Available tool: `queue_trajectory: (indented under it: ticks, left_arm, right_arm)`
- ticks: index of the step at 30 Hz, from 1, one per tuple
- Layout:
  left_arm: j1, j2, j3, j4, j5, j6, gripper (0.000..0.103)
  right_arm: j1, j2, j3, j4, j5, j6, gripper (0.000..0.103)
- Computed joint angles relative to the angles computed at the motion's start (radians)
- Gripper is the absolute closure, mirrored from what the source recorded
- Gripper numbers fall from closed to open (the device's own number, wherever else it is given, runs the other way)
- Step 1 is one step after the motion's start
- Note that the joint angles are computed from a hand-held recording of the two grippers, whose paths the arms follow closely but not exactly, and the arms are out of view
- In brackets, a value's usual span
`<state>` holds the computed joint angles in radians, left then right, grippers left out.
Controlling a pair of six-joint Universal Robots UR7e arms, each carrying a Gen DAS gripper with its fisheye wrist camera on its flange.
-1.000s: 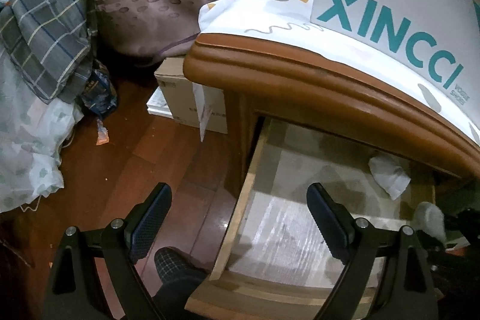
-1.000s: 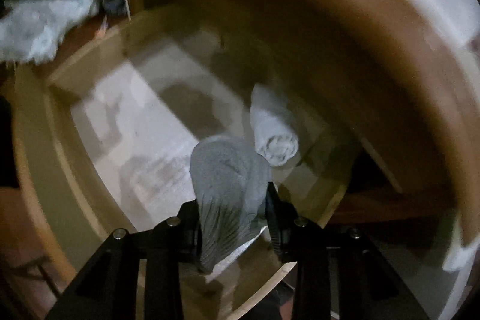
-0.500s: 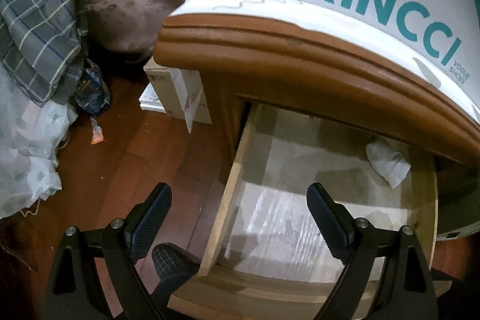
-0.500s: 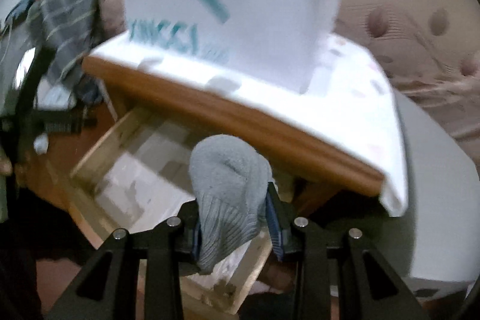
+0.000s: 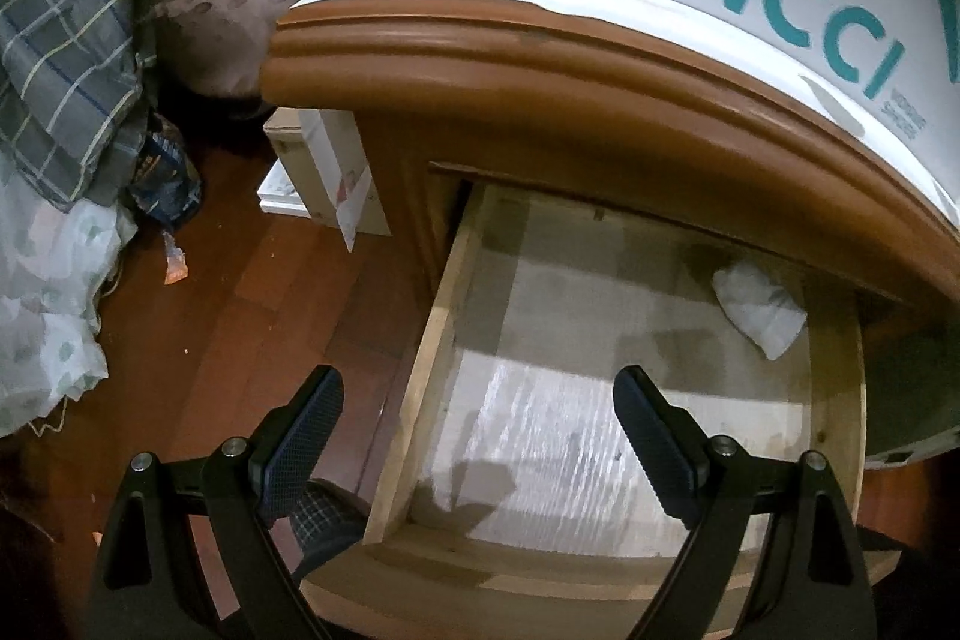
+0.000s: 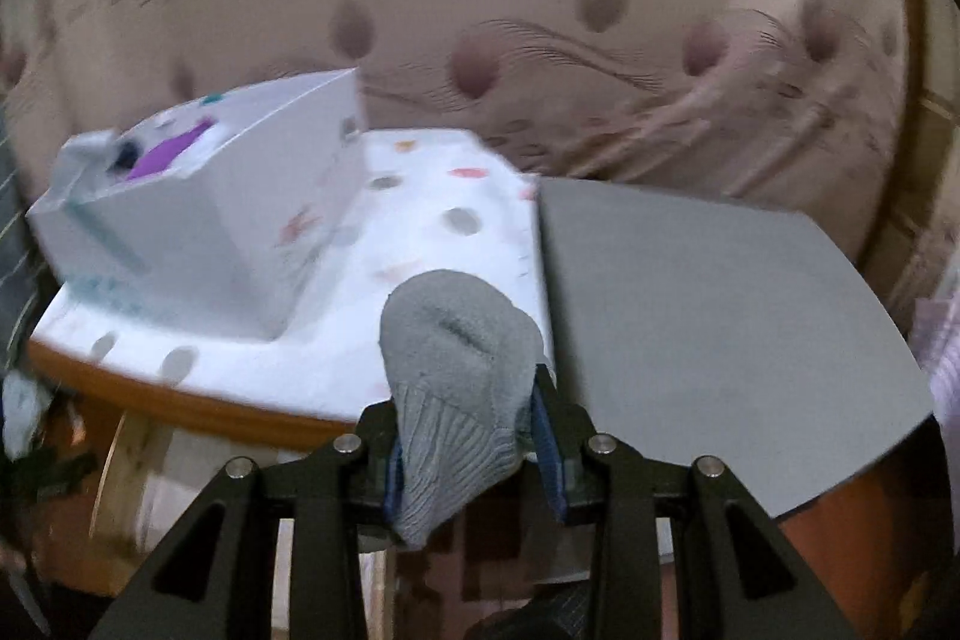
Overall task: Take underwear out of drawer
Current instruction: 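Lift the grey sock out of the drawer with the right tool, then lower the left tool into the drawer toward the white rolled sock while the right tool holds the grey sock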
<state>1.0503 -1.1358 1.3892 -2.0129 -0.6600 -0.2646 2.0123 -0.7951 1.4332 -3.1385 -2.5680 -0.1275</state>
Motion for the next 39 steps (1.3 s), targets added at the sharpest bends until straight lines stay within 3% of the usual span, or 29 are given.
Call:
queue_trajectory:
  ticks: [5,10,13,17,22,28,35,37,39]
  left_arm:
    - [-0.003,-0.005,0.013,-0.04,-0.017,0.035,0.013]
    - [-0.006,-0.012,0.026,-0.092,-0.053,0.07,0.013]
    - [-0.032,-0.014,0.07,-0.178,-0.003,0.178,0.013]
    - [-0.056,-0.014,0.105,-0.218,0.002,0.291,0.013]
    - [-0.086,-0.009,0.138,-0.255,-0.059,0.373,0.013]
    - [-0.137,0.064,0.21,-0.506,0.012,0.761,0.013]
    - [-0.152,0.173,0.258,-0.822,0.017,1.307,0.013]
    - [-0.149,0.188,0.26,-0.841,0.007,1.391,0.013]
    - [-0.144,0.213,0.273,-0.949,-0.014,1.54,0.014]
  right_arm:
    - [-0.024,0.057,-0.076,-0.137,-0.049,-0.081,0.068]
    - [-0.061,0.086,-0.117,-0.245,-0.042,-0.117,0.068]
    - [-0.073,0.084,-0.108,-0.29,-0.049,-0.124,0.068]
    - [-0.084,0.094,-0.109,-0.363,-0.069,-0.179,0.068]
    - [-0.094,0.066,-0.063,-0.351,-0.032,-0.131,0.068]
    - [-0.099,0.051,-0.037,-0.332,-0.001,-0.094,0.068]
    - [-0.098,0.056,-0.04,-0.318,0.009,-0.091,0.068]
    - [-0.098,0.056,-0.04,-0.317,0.013,-0.087,0.068]
    - [-0.099,0.054,-0.037,-0.316,0.017,-0.082,0.068]
